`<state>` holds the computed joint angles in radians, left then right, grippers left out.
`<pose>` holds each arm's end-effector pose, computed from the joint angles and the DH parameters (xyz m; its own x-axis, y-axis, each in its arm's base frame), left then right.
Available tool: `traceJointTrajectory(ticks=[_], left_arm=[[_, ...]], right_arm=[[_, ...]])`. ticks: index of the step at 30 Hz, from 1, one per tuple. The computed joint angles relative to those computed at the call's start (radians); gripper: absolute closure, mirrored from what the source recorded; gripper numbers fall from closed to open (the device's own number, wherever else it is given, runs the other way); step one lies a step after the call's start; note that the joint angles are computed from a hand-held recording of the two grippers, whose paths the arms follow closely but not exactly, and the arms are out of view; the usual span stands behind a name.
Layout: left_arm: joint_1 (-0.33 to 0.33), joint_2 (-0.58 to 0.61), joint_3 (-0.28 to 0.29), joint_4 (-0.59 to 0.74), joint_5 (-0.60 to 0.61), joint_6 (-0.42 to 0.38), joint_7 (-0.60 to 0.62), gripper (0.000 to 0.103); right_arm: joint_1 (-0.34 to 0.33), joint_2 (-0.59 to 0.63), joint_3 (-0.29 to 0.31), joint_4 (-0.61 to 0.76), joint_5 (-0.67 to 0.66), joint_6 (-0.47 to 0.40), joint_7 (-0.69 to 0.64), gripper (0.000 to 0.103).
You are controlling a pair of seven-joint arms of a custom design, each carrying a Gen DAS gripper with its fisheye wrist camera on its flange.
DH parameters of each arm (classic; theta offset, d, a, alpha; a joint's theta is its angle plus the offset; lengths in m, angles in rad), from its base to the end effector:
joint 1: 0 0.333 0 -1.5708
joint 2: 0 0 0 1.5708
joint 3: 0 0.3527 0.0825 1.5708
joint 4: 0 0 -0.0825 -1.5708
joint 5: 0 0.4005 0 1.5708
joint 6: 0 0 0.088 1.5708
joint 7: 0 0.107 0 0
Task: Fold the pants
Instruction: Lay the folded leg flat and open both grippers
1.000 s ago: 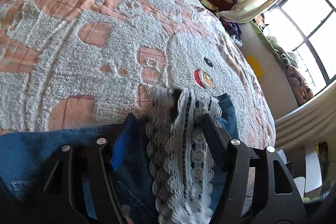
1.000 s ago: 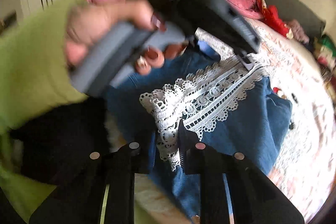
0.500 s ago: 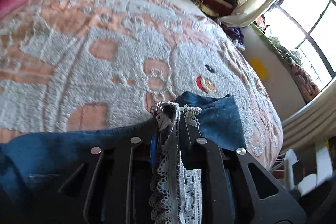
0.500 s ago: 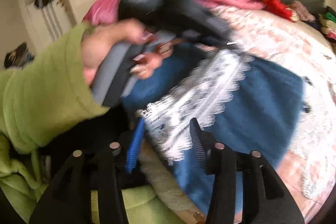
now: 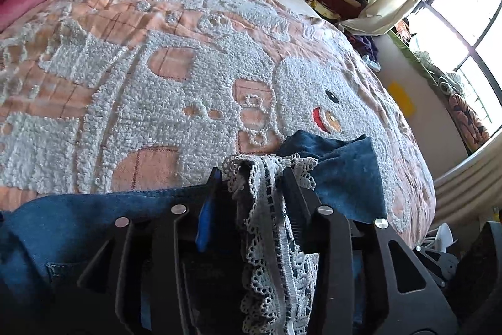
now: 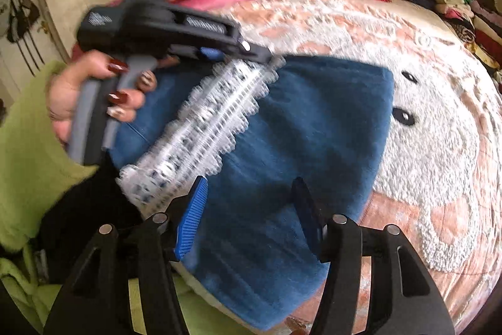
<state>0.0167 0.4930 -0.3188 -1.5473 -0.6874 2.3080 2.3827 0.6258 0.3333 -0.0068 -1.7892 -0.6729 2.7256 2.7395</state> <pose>0.7217 -0.1939 0.4378 -0.6499 -0.6411 0.4082 -0.7355 0.3952 -0.5503 0.5617 0.4293 0.4545 0.0477 -0.9866 -0.1561 -0.7613 0.0653 -0.6451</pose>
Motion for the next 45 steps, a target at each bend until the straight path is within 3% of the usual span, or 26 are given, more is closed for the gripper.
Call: traceJointTrajectory(ticks=[2, 5, 8, 15, 18, 24, 25, 27, 30, 31, 33, 36, 45], left_arm=[[0.0, -0.001, -0.001, -0.002, 0.001, 0.0, 0.003, 0.071], [0.001, -0.006, -0.004, -0.007, -0.005, 0.006, 0.013, 0.061], [-0.006, -0.008, -0.001, -0.012, -0.001, 0.021, 0.012, 0.06], [-0.003, -0.018, -0.006, -0.024, -0.009, 0.047, 0.029, 0.059], [-0.001, -0.024, -0.007, -0.032, -0.015, 0.052, 0.042, 0.051], [-0.004, -0.034, -0.006, -0.046, -0.02, 0.07, 0.053, 0.049], [-0.003, -0.037, -0.006, -0.05, -0.024, 0.075, 0.057, 0.047], [-0.004, -0.045, -0.006, -0.06, -0.027, 0.089, 0.064, 0.032], [-0.003, -0.055, -0.01, -0.073, -0.039, 0.106, 0.082, 0.028], [-0.004, -0.059, -0.01, -0.079, -0.044, 0.115, 0.089, 0.025], [-0.005, -0.074, -0.011, -0.098, -0.054, 0.143, 0.104, 0.017], [-0.001, -0.097, -0.015, -0.124, -0.082, 0.181, 0.135, 0.011], [-0.007, -0.195, 0.013, -0.224, -0.126, 0.239, 0.176, 0.011]], right_arm=[[0.015, 0.003, -0.004, 0.021, -0.009, -0.054, 0.005, 0.048], [0.027, 0.033, -0.017, 0.055, 0.031, -0.199, -0.014, 0.048], [-0.003, 0.014, -0.005, -0.002, 0.004, -0.135, 0.077, 0.048], [0.002, 0.002, 0.005, -0.006, -0.02, -0.141, 0.114, 0.048], [-0.01, -0.003, 0.007, -0.007, -0.024, -0.112, 0.134, 0.034], [0.011, -0.028, 0.006, -0.005, -0.098, -0.134, 0.197, 0.034], [0.011, -0.032, 0.008, -0.006, -0.108, -0.136, 0.207, 0.034], [0.009, -0.039, 0.013, -0.008, -0.124, -0.14, 0.22, 0.033], [0.009, -0.05, 0.022, -0.01, -0.145, -0.161, 0.234, 0.033], [0.008, -0.053, 0.025, -0.01, -0.151, -0.166, 0.238, 0.029], [0.009, -0.061, 0.028, -0.015, -0.169, -0.177, 0.257, 0.007], [0.008, -0.079, 0.032, -0.028, -0.219, -0.189, 0.302, 0.008], [-0.013, -0.128, 0.068, -0.058, -0.285, -0.23, 0.367, 0.008]])
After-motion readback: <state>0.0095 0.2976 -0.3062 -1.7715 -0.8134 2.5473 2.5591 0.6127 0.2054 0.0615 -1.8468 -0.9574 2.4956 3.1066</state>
